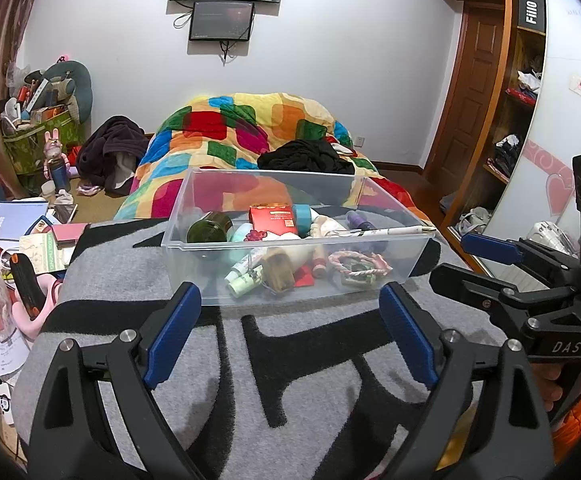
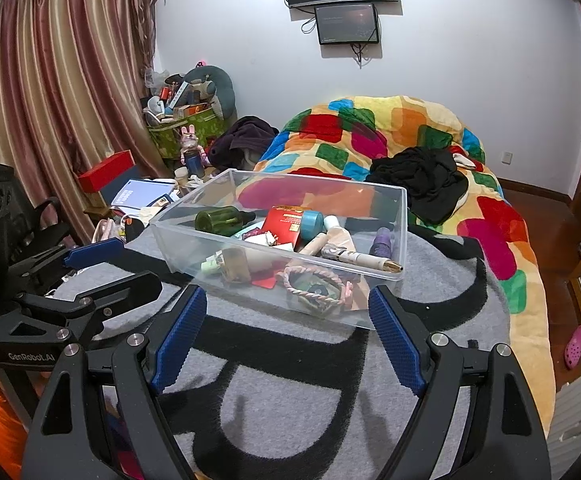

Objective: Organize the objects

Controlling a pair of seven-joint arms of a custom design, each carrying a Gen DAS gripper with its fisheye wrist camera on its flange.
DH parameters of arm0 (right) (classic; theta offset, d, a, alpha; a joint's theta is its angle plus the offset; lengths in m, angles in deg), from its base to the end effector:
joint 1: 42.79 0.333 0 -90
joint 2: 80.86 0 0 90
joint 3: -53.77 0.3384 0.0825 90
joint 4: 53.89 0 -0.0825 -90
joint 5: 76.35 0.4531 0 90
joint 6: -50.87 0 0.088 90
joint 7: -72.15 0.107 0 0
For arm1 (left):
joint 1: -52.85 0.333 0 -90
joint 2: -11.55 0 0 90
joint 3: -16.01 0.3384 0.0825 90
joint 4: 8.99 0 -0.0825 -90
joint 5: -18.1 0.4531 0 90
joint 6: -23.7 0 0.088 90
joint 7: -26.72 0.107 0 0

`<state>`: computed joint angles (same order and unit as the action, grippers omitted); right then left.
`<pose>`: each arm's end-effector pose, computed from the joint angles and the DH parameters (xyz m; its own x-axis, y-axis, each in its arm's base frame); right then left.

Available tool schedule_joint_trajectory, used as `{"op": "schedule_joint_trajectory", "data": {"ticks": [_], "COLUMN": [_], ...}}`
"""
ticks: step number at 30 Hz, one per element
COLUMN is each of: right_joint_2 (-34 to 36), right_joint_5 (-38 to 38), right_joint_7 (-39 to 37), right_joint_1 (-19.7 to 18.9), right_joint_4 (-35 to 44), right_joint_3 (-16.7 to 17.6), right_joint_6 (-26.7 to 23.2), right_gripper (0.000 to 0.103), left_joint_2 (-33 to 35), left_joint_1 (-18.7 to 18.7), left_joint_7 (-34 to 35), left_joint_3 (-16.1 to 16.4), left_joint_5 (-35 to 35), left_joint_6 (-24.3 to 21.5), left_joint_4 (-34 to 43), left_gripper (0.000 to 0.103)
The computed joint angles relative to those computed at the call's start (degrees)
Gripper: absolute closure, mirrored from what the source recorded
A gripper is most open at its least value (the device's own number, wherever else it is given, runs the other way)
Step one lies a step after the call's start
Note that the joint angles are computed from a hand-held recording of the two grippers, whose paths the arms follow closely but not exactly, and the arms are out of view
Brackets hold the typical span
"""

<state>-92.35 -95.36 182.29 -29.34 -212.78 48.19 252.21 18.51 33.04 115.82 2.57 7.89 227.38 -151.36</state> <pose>0.4499 0.1026 0.3487 0.2064 -0.9707 -0.1234 -0.6096 -0.0289 -0.7922 0.4819 -0.2891 0.3207 -0.4001 -0.9070 0.1312 -0.5828 0.1414 -0.8002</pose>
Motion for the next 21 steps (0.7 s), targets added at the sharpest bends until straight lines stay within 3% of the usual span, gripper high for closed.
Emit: {"op": "schedule_joint_trajectory", "data": {"ticks": [21], "right_joint_2": [-0.4], "right_joint_5": [-1.7], "right_joint_7": [1.9], "right_joint_1": [0.8], "right_joint_4": [-0.4], "right_joint_3": [-0.9], "right_joint_6": [-0.1], "right_gripper": [0.021], "left_joint_2": [-0.6], "left_joint_1": [0.3], "left_joint_7": [-1.8], "left_joint_3": [-0.4], "left_joint_5": [1.1], "left_joint_6": [-1.2], "left_joint_4": [-0.1], "left_gripper": [0.006]}}
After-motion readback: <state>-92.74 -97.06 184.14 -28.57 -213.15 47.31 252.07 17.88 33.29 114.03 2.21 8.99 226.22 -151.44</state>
